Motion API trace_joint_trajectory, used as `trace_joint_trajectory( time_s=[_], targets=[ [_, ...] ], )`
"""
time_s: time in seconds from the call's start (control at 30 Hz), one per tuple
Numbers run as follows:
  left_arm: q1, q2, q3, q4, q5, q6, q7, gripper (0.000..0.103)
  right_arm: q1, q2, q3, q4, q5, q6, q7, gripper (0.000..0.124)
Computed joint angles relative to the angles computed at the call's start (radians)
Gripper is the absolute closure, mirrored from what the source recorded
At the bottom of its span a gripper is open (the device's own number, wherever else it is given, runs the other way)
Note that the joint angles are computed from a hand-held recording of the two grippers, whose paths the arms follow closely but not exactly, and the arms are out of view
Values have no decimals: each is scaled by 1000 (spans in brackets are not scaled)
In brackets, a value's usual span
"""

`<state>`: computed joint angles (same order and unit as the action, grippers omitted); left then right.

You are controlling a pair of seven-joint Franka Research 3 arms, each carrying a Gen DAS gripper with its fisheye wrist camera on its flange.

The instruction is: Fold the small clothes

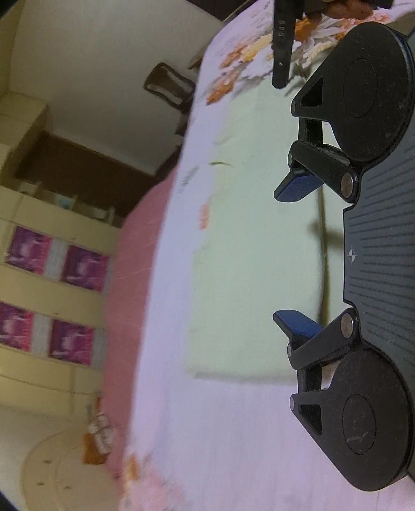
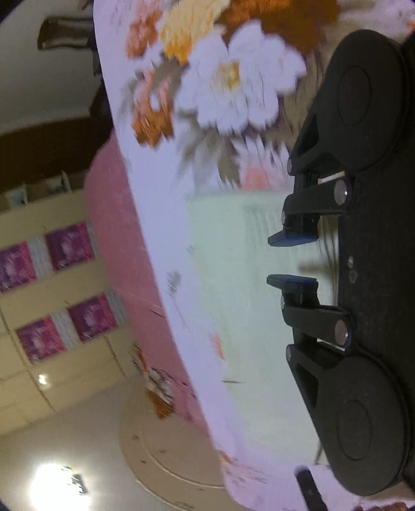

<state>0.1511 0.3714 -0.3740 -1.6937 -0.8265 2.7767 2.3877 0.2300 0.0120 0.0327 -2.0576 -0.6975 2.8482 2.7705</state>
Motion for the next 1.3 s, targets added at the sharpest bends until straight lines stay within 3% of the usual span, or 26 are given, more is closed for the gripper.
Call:
trace_joint_trajectory(
  time_s=[0.03, 0.1, 0.17, 0.27, 0.5, 0.57, 0.63, 0.73, 0.83, 0.93, 1.0, 1.1, 1.23, 1.3],
  targets=[
    [-13, 17, 13, 10, 26, -5, -26, 29, 3, 11, 4, 9, 18, -16, -28, 104],
    [28, 21, -29, -3, -33, 4, 50, 29, 8, 16, 0, 7, 28, -36, -50, 108],
    [52, 9, -36, -18, -75, -10, 100, 29, 4, -13, -11, -27, -21, -44, 0, 110],
    [38, -5, -17, -33, -79, -7, 147, 29, -25, -50, -8, -83, -9, 5, -16, 111],
    [-81, -45, 71, -92, 203, 119, -61, 29, -28, -17, 17, -41, 1, -27, -119, 99],
    [-79, -74, 52, -139, 231, 189, -64, 29, -20, -27, 19, -39, 18, -53, -170, 99],
    [-130, -70, 119, -132, 376, 139, -229, 29, -19, -35, 23, -40, -25, -46, -190, 91],
    [-147, -94, 140, -162, 449, 147, -355, 29, -20, -15, 15, -44, 26, -17, -247, 88],
    [-55, -192, 50, -271, 332, 177, -290, 29, -17, -55, 13, -69, 155, -1, -336, 88],
    [-22, -333, 52, -402, 150, 126, -151, 29, -15, -145, 10, -168, 330, 55, -468, 87],
    [-25, -420, 93, -489, 87, 77, -101, 29, 32, -231, -22, -260, 521, 61, -598, 86],
    [-35, -547, 161, -625, 90, 22, -85, 29, 54, -374, -17, -404, 647, 51, -643, 88],
    [-88, -680, 286, -751, 6, -69, 10, 30, 32, -585, 66, -583, 727, 5, -595, 88],
    [-109, -735, 331, -797, 7, -94, 29, 44, 15, -694, 130, -655, 765, -47, -539, 88]
  ],
)
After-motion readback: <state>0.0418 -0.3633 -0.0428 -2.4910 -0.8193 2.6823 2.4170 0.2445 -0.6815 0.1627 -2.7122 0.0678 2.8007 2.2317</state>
